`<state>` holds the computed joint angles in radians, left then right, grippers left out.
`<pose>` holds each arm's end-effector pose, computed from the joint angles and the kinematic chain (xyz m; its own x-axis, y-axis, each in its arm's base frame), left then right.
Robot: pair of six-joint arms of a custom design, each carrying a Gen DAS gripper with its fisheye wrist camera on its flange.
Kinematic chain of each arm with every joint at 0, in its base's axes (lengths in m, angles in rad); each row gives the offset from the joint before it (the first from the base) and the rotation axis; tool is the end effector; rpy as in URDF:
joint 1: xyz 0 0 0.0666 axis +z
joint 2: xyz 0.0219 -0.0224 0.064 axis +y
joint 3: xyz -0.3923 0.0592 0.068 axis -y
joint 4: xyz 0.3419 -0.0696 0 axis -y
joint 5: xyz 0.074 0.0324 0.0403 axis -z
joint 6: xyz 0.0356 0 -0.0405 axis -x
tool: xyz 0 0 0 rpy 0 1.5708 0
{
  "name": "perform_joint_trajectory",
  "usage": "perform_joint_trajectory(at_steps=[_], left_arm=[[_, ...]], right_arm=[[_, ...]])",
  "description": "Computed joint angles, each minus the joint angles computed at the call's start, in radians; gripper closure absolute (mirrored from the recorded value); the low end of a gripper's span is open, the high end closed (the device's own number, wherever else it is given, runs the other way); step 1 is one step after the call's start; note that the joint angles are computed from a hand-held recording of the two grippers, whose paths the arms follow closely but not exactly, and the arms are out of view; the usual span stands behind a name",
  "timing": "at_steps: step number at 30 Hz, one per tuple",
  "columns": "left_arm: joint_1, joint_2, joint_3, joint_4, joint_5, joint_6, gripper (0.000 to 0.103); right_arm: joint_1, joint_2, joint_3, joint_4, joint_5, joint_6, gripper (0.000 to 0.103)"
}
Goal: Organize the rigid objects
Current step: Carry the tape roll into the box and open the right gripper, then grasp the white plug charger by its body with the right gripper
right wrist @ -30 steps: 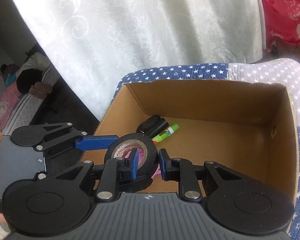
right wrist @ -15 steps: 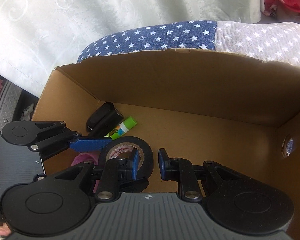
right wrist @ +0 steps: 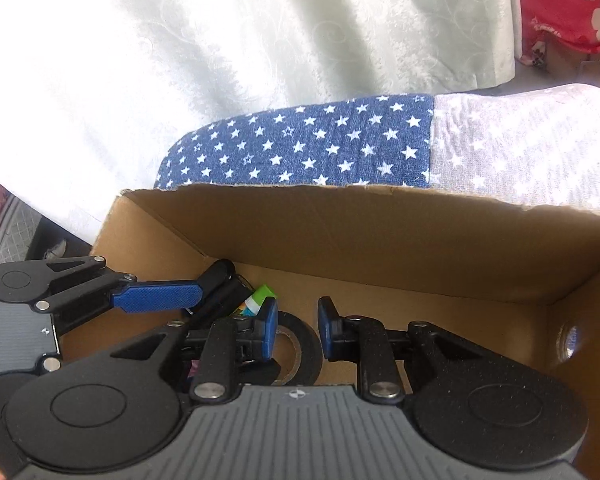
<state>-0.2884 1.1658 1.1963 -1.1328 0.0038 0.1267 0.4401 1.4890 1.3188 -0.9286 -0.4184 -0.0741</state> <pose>0.3075 -0.0918 0.4305 -0.8847 0.1307 -0.4475 0.1757 0.9826 -0.0604 0.3946 0.2014 0.3743 -0.8448 -0.3230 -0.4266 -0.4952 0.7740 0.3945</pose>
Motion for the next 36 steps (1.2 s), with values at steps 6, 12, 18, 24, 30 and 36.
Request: perform_joint_trajectory(at_steps=[6, 12, 18, 24, 30, 36], left_arm=[[-0.022, -0.147, 0.018, -0.027, -0.024, 0.011, 0.026], [-0.093, -0.304, -0.009, -0.024, -0.070, 0.040, 0.024], [-0.400, -0.474, -0.130, -0.009, -0.347, 0.146, 0.022], [-0.965, -0.514, -0.270, -0.106, -0.716, 0.500, 0.022], [-1.152, -0.418, -0.367, -0.031, -0.760, 0.672, 0.025], [-1.140, -0.311, -0.416, 0.129, -0.770, 0.614, 0.036]], right_arm=[[-0.089, -0.231, -0.098, 0.031, -0.078, -0.013, 0.078], [-0.198, -0.513, -0.240, 0.059, -0.188, -0.023, 0.078], [-0.308, -0.787, -0.435, 0.104, -0.262, -0.052, 0.067], [-0.312, -0.950, -0.619, 0.151, -0.196, -0.123, 0.064], [-0.268, -0.900, -0.668, 0.137, -0.168, -0.139, 0.063], [-0.243, -0.777, -0.656, 0.133, -0.158, -0.130, 0.063]])
